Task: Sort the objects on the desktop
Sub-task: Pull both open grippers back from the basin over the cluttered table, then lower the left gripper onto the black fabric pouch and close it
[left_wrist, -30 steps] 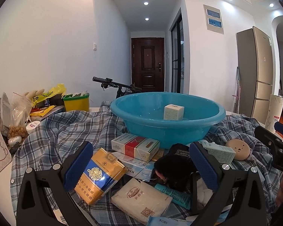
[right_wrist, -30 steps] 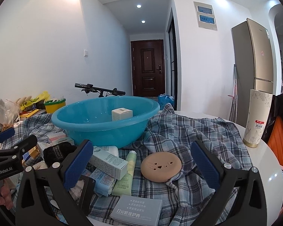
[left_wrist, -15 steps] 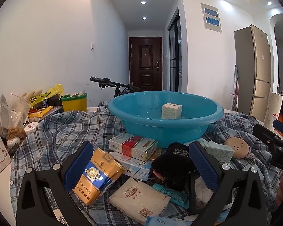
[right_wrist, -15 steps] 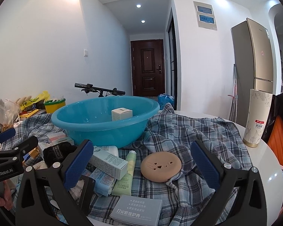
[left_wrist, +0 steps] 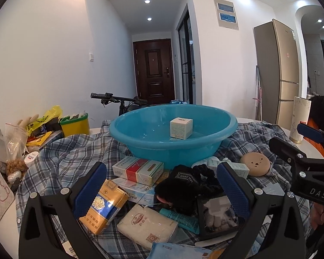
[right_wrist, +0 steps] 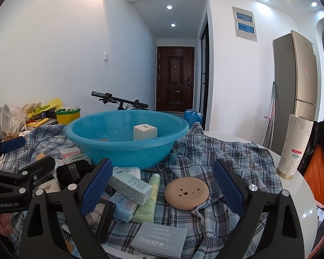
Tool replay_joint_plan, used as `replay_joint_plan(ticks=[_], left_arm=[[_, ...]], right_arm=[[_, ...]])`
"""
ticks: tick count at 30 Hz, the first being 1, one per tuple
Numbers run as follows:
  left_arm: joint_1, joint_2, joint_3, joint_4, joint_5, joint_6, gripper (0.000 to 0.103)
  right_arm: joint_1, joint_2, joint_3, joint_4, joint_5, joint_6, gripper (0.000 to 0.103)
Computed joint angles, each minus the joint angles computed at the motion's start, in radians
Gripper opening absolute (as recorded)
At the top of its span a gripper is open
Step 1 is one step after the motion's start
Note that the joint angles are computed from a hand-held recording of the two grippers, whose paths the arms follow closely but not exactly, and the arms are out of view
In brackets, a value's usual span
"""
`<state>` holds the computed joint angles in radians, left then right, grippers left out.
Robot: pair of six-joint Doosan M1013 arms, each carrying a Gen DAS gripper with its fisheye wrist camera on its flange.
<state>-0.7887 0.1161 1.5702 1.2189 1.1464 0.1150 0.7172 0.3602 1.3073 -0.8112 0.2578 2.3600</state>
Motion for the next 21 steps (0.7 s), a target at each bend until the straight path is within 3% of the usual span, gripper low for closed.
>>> replay_joint_plan(ticks=[3, 9, 10, 13, 15, 19, 21], left_arm=[[-0.003, -0.015, -0.005, -0.045, -0.009, 0.008, 0.103], [0.013, -0.031, -0.001, -0.175, -0.056, 0.095, 0.103], [0.023, -0.033, -0.003, -0.227, -0.083, 0.132, 0.103], [0.083, -0.05, 0.0, -0.495, -0.256, 0.314, 0.103], [0.084, -0.045, -0.004, -0.488, -0.249, 0.31, 0.103], [0.1, -0.01, -0.049, -0.5, -0.154, 0.384, 0.103], [0.132, -0.009, -0.046, -0.556, -0.201, 0.405, 0.103]], right_arm=[[0.004, -0.022, 0.015, -0.034, -0.003, 0.028, 0.093], [-0.017, -0.036, 0.001, 0.35, 0.062, -0.288, 0.093], [-0.021, -0.037, 0.001, 0.384, 0.067, -0.312, 0.093], [-0.028, -0.036, -0.002, 0.437, 0.084, -0.355, 0.093], [-0.03, -0.033, -0.003, 0.458, 0.088, -0.373, 0.093], [-0.03, -0.022, -0.013, 0.528, 0.104, -0.448, 0.093], [-0.03, -0.017, -0.017, 0.551, 0.11, -0.475, 0.093]])
